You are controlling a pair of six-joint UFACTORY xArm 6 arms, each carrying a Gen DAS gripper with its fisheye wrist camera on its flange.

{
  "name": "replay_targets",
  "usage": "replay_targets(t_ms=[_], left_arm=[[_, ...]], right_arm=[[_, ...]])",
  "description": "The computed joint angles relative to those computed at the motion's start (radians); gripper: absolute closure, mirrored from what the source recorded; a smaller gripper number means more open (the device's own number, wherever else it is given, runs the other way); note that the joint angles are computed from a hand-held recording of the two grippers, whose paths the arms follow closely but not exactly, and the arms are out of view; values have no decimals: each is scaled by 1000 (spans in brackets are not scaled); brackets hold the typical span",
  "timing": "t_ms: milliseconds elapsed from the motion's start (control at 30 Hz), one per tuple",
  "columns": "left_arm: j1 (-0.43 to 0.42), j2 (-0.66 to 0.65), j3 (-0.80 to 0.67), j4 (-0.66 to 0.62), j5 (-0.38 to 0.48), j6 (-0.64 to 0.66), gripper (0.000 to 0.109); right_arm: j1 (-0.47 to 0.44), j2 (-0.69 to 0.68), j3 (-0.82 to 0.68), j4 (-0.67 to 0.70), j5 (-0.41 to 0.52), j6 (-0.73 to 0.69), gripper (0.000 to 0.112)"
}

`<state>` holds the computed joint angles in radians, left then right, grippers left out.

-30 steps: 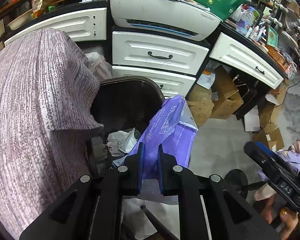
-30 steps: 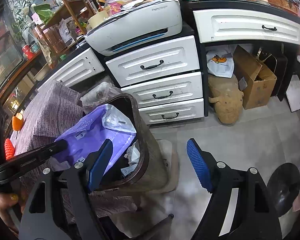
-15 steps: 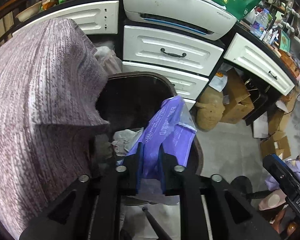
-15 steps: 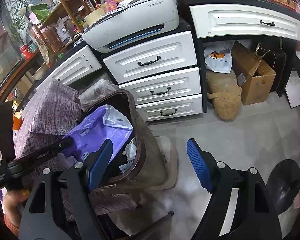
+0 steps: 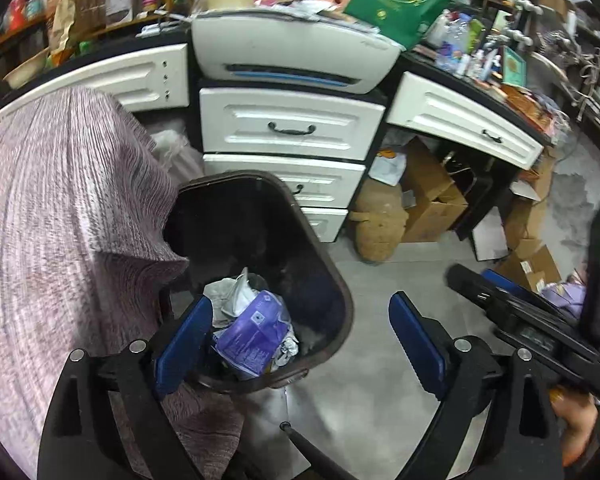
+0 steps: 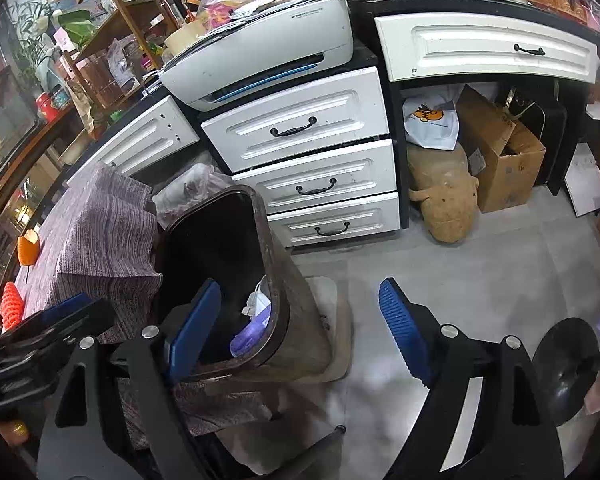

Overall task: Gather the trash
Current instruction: 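Lower the purple bag into the black bin and open the left tool, then move both open tools back over the table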

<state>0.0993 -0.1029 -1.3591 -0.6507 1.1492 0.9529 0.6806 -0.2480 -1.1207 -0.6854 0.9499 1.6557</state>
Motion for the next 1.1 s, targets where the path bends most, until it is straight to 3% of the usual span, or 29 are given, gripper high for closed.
replay_targets(t_ms=[233, 400, 700, 1100], left_arm=[[73, -21, -45, -63, 123, 62, 13], [131, -23, -73, -94, 162, 90, 11], [226, 19, -143, -103, 184, 79, 11], [351, 154, -302, -47, 121, 22, 11]], right_arm=[[7, 26, -36, 2, 18, -16, 28], [14, 50, -77, -9, 14, -27, 28], [33, 132, -197, -18, -2, -84, 28], [60, 333, -474, 16, -48, -280, 24]])
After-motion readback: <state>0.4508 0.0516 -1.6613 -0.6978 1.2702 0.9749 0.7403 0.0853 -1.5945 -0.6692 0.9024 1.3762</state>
